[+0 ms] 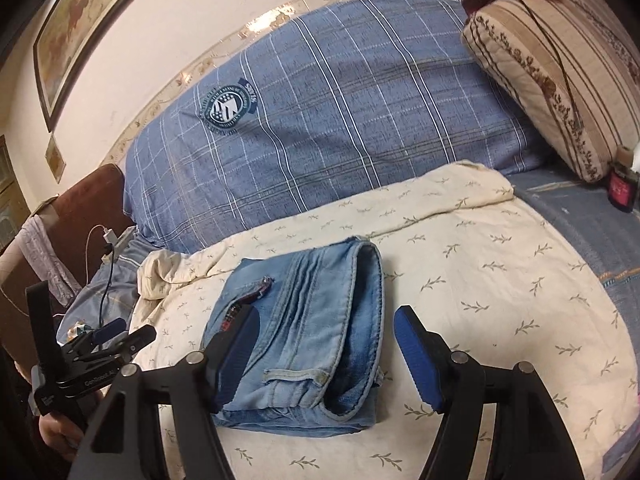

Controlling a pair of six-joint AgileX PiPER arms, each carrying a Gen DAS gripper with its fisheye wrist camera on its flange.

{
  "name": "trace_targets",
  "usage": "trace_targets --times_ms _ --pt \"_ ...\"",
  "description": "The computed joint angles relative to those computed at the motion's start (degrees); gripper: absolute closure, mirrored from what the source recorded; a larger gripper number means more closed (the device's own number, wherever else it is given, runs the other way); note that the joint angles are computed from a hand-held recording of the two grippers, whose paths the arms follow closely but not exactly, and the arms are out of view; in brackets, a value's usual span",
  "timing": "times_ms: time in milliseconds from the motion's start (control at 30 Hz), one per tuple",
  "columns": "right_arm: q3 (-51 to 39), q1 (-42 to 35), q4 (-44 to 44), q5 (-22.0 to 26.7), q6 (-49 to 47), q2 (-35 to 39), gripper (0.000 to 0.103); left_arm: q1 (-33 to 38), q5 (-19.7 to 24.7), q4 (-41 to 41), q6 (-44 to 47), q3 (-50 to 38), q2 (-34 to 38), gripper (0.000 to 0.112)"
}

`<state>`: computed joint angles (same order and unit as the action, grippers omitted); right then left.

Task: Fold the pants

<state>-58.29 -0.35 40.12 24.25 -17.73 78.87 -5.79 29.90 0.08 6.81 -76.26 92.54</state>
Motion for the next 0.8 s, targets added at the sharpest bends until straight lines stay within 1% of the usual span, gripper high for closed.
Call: trace_targets --times_ms 133,333,433,467,500,533,600,633,733,800 --pt "-0.14 0.13 -1.72 0.08 1.14 0.76 0.030 -0.41 0.05 0.65 -0.41 -0.09 0.59 0.025" --pt "0.55 -0.07 0.67 -0.39 -1.36 0.51 0.030 -0.81 0.52 0.94 -0.42 -0.59 1.38 0.025" --pt "0.36 0.26 4.01 0.26 -5.09 0.83 0.030 -0.42 3.29 -1.46 1.08 -2.35 3.25 0.025" --pt "0.09 0.18 6.70 1.44 -8.01 1.36 0.030 -0.28 4.44 -1.58 0.87 -3.08 4.11 0.025" --pt "-0.45 0.39 7.16 2.63 -8.77 1.86 0.030 -0.35 5.08 -0.83 0.18 -3.46 4.71 0.025" --pt "-1.04 1.24 5.32 3.09 -7.41 2.34 0.030 -0.43 5.42 0.17 -0.42 -3.60 5.14 0.025" --pt "-2.56 3.76 -3.74 2.90 0.30 3.92 0.030 -1.04 6.21 3.11 -2.29 -3.84 6.19 0.025" --pt "-3.53 4.70 -7.66 3.70 3.67 5.05 0.030 -1.14 6.70 3.36 -2.13 -3.94 6.73 0.025" --pt "-6.12 6.53 -13.65 7.09 8.33 8.50 0.031 -1.53 9.50 2.92 -0.66 -4.96 9.02 0.025" --pt "-8.24 8.24 -19.53 9.33 12.73 11.36 0.031 -2.45 9.35 6.05 -2.83 -4.44 9.66 0.025"
